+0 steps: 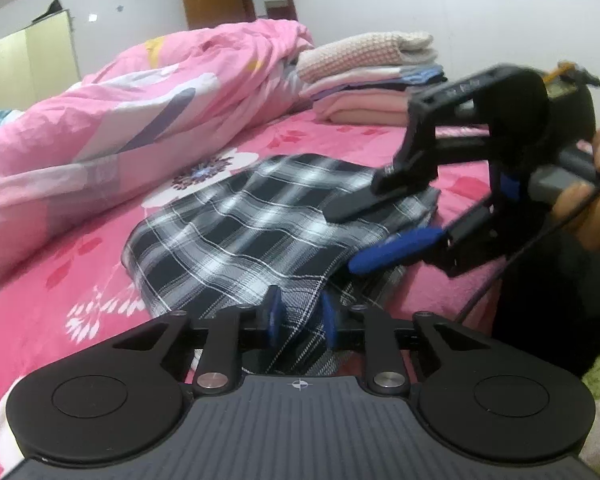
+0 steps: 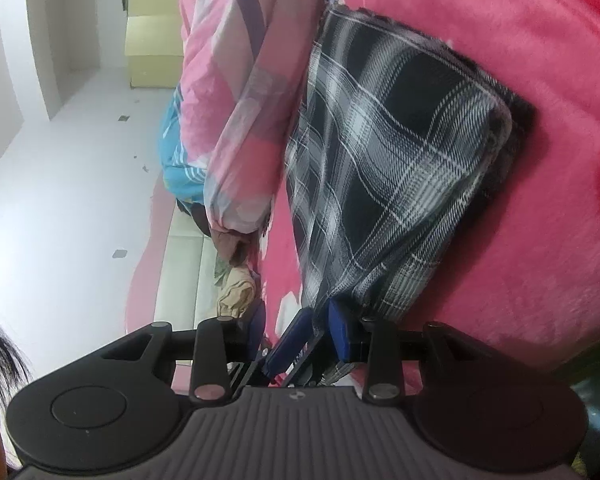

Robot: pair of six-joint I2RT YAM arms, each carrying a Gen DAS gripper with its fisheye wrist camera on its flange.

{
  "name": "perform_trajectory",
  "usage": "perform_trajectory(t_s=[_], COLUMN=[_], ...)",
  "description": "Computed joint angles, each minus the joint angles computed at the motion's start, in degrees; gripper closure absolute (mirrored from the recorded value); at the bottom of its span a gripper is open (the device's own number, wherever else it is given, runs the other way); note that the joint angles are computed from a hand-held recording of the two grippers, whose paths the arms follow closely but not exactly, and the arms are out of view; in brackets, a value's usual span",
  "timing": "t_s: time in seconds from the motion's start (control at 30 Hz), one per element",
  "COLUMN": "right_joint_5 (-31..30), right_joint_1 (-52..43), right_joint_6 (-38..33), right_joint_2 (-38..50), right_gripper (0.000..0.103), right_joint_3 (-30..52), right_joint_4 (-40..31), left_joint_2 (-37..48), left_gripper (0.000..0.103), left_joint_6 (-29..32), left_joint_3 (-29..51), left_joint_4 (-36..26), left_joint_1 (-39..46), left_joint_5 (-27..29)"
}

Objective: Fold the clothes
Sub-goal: 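Pinch the plaid edge with the right gripper while the left gripper holds the corner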

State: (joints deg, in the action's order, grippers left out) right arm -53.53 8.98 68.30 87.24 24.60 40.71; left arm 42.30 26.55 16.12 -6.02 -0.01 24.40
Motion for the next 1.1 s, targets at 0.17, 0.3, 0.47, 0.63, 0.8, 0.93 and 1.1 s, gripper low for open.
perform_trajectory(t_s=[0.17, 0.3, 0.47, 0.63, 0.8, 0.93, 1.1], right_joint_5=[2.7, 6.8, 11.2, 16.2, 16.8, 13.7, 11.0], right_joint_1=[1.3, -0.5, -2.9, -3.3, -3.5, -4.5, -6.0], right_joint_6=[0.6, -0.6, -1.2, -4.2, -8.4, -8.9, -9.7], right_joint_2=[0.3, -3.7, -7.9, -12.8, -15.0, -15.7, -14.2], right_gripper=[0.065, 0.065, 0.068, 0.102, 0.102, 0.101, 0.099], right_joint_3=[0.2, -0.9, -3.2, -4.9, -4.4, -4.7, -3.5], right_joint_4=[-0.9, -3.6, -6.0, -9.1, -15.7, -13.6, -14.5], left_joint_2=[-2.0, -3.1, -3.6, -5.3, -4.1, -5.6, -8.8], left_gripper=[0.103, 0.103, 0.103, 0.103, 0.103, 0.101, 0.096], left_joint_6=[-0.2, 1.2, 1.5, 4.3, 4.6, 3.7, 4.0], left_joint_3=[-0.8, -1.1, -1.5, -1.3, -1.4, -0.7, -0.4], left_joint_4=[0.2, -0.9, -1.3, -4.6, -5.1, -7.3, -13.4], left_joint_1=[2.2, 3.7, 4.0, 4.8, 4.9, 6.9, 15.6], left_joint_5=[3.0, 5.0, 5.4, 7.6, 7.1, 7.2, 10.7])
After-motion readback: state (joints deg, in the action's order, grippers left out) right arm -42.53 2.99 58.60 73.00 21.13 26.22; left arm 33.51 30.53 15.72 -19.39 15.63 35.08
